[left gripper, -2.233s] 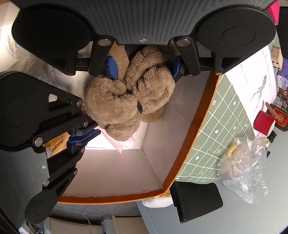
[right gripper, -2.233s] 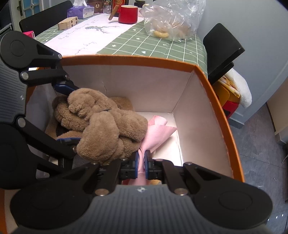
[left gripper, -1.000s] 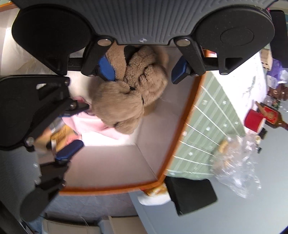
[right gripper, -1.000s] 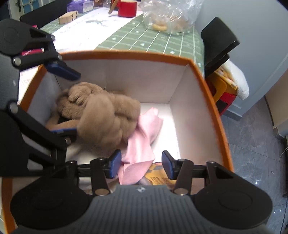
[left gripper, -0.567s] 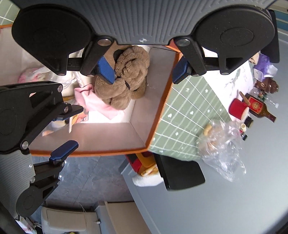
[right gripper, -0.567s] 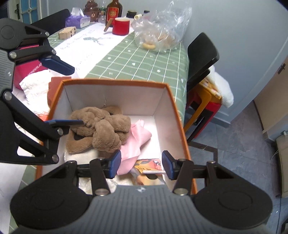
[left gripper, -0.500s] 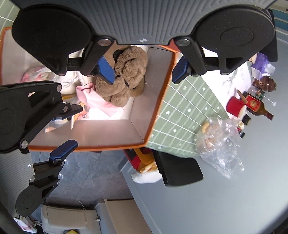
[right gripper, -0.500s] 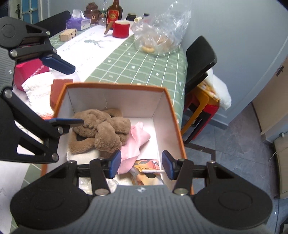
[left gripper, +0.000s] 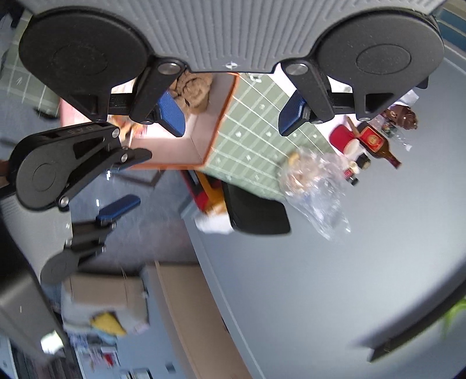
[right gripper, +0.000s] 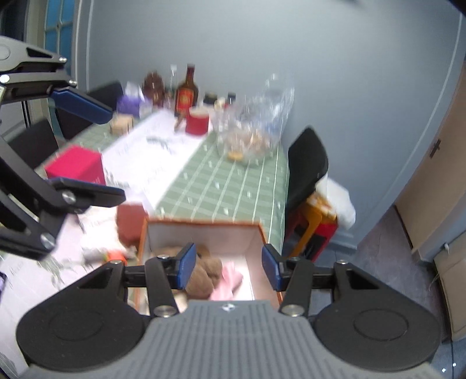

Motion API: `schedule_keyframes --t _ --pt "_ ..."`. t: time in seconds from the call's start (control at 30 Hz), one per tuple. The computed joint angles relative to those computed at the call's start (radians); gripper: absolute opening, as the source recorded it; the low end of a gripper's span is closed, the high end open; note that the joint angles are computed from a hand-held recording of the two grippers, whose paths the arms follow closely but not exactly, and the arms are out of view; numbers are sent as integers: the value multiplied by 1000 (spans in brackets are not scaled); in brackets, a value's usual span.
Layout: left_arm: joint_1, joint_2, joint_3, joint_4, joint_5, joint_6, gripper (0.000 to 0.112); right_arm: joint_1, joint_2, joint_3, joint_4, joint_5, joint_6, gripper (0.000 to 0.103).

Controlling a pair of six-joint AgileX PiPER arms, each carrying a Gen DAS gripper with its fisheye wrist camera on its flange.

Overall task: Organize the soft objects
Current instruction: 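Raise both tools out of the box and move back over the table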

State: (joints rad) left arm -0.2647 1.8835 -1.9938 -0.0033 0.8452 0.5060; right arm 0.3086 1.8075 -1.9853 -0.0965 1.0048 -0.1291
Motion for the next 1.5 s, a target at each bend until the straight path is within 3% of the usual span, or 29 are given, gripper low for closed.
schedule_keyframes --t 0.23,0.4,0.5,0.83,1.07,1.2,1.37,1.5 --pt "123 -191 115 -276 -35 142 90 102 -71 -90 -19 34 13 50" --pt "264 -345 324 -649 -92 427 97 190 -129 -92 -34 18 11 52" --pt "350 -385 412 -821 -55 548 97 232 -146 -84 -32 14 -3 54" --pt "591 -512 769 -1150 -103 886 97 286 -186 63 78 -120 -93 62" --pt "610 -360 828 -1241 -137 938 99 274 -154 192 180 -249 -92 64" --pt "591 -198 765 -1203 -183 847 99 229 -154 338 324 -414 -50 67" --pt "575 -86 735 -1117 -287 800 96 223 -70 405 306 -576 120 67" --pt "564 -52 779 -1252 -329 1008 96 226 -14 474 133 -729 416 67"
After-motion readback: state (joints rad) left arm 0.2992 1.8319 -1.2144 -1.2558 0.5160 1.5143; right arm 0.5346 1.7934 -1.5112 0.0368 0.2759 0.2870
